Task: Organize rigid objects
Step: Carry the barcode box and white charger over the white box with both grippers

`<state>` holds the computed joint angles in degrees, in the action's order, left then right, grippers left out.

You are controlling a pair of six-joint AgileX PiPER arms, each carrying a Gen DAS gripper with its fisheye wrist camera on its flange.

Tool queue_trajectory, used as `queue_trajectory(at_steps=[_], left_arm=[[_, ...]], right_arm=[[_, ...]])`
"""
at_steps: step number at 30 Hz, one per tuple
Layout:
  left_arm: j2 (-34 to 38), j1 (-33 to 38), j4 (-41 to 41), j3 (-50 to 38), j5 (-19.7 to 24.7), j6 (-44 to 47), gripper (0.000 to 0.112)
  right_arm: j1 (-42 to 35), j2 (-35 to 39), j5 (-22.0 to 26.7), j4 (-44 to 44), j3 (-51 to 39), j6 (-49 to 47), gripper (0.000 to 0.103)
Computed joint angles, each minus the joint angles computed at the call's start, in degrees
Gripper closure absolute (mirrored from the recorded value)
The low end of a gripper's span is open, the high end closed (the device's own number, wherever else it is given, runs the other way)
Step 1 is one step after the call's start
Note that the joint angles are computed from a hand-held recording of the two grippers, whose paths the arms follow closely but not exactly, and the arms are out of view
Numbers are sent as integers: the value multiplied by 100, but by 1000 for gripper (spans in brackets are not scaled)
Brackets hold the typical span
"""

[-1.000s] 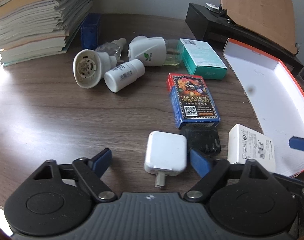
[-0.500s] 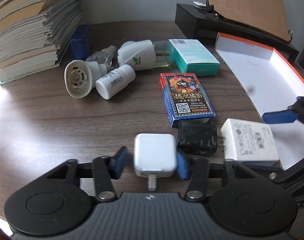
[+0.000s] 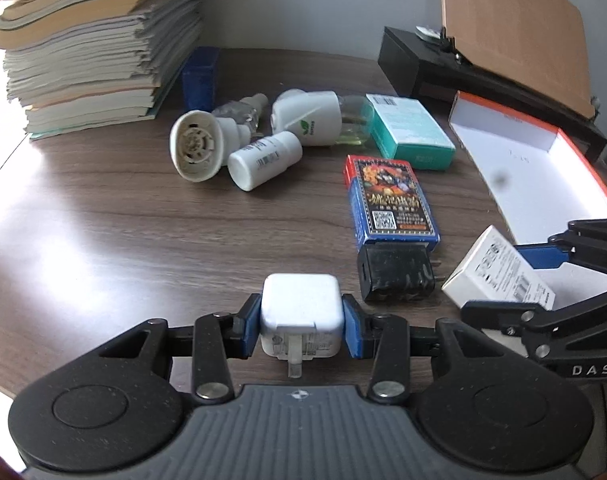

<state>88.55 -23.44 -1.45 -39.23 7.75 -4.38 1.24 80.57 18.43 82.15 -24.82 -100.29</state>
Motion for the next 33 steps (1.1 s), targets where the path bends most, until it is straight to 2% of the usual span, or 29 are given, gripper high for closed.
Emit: queue_trajectory(at_steps=[2, 6, 12, 15, 19, 23, 27, 30, 33], left_arm=[[-112, -29, 207, 10, 35, -294, 70], [-287, -262, 1343, -76, 109, -1567, 70], [-368, -778, 1638, -407, 218, -2161, 70], [-186, -1152, 1606, -775, 362, -2105, 70], [206, -1532, 866, -1479, 665, -1434, 70], [588, -1877, 503, -2158, 970, -1146, 70], [927, -2240, 1233, -2655, 1026, -2113, 70], [1081, -2545, 2171, -2896, 1186, -3246, 70], [1285, -2847, 2816, -3129, 1459, -3981, 70]], right_arm=[[-83, -221, 52, 41, 40, 156, 33], [-295, -763, 42, -263, 129, 814, 33], [-1208, -1674, 291, -1289, 230, 2015, 33], [-1872, -2016, 481, -1909, 183, 2555, 33], [-3057, -2286, 1092, -2425, -12, 2803, 33], [-4388, -2489, 1903, -2590, -272, 2688, 33], [-5564, -2332, 2747, -2527, -556, 2178, 33], [-6070, -1969, 3021, -2312, -700, 1549, 33], [-6450, -1559, 3241, -1976, -788, 929, 33]])
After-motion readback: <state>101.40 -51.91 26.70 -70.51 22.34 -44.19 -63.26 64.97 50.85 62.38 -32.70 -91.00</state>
